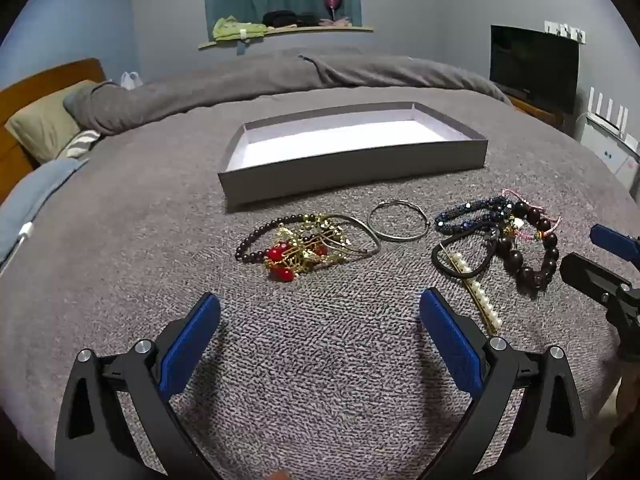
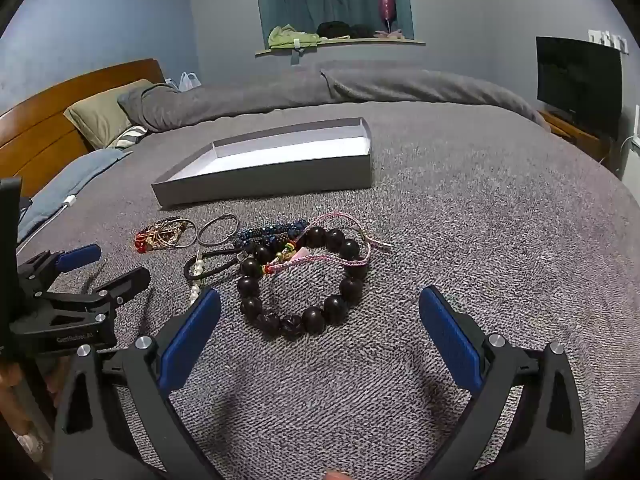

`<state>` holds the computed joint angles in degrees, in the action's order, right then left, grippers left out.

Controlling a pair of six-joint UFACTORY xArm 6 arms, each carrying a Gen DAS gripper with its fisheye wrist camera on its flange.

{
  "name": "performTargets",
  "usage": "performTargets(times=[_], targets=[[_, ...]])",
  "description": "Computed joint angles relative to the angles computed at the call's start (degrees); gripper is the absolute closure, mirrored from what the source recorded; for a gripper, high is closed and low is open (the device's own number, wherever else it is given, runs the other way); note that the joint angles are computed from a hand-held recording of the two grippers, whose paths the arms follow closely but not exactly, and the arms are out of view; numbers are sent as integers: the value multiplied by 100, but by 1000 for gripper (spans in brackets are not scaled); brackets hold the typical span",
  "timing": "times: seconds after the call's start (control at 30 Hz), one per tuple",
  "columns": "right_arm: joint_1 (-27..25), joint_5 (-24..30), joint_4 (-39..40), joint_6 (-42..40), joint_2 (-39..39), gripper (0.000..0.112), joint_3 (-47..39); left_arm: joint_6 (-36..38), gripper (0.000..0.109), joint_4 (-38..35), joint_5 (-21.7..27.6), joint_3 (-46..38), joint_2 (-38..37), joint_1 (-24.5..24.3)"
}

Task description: Organize jewelry

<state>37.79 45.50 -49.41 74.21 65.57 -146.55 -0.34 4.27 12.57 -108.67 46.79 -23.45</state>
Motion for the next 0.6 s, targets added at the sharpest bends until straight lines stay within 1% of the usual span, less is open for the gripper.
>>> performTargets(times=[0.07,0.1,0.13,0.17,0.27,0.3,0.33,0.37,0.4,0.43,0.5,0.53,0.6], targets=[[-1,12,-30,-25,-6,14,6,-19,9,17,-54,-37,40,5],[-7,-8,-59,-14,-50,14,79,-175,9,183,-259,205,-94,24],[-12,-13,-90,3,-74,14,116,-194,9,187,-272,233,-113,28],[26,98,-2,-78,61,14,-86,-221,9,194,-280,266,-137,35],[53,201,54,-137,233,14,-359,-261,9,190,-276,373,-217,47],[64,262,111,-212,363,14,-569,-79,9,23,-142,256,-174,22],[58,216,108,-205,348,14,-539,-69,9,0,-137,275,-191,20],[43,126,44,-116,171,14,-270,-74,9,1,-63,254,-197,17],[47,109,39,-105,156,14,-240,35,9,-144,20,-7,-2,12],[52,121,53,-118,170,14,-262,26,9,-131,38,-43,18,12],[50,121,81,-143,162,14,-253,65,9,-185,34,-65,36,15],[26,32,21,-43,-3,14,20,106,9,-234,23,-56,35,17],[22,-11,-9,5,-68,14,130,153,9,-285,16,-71,49,19]])
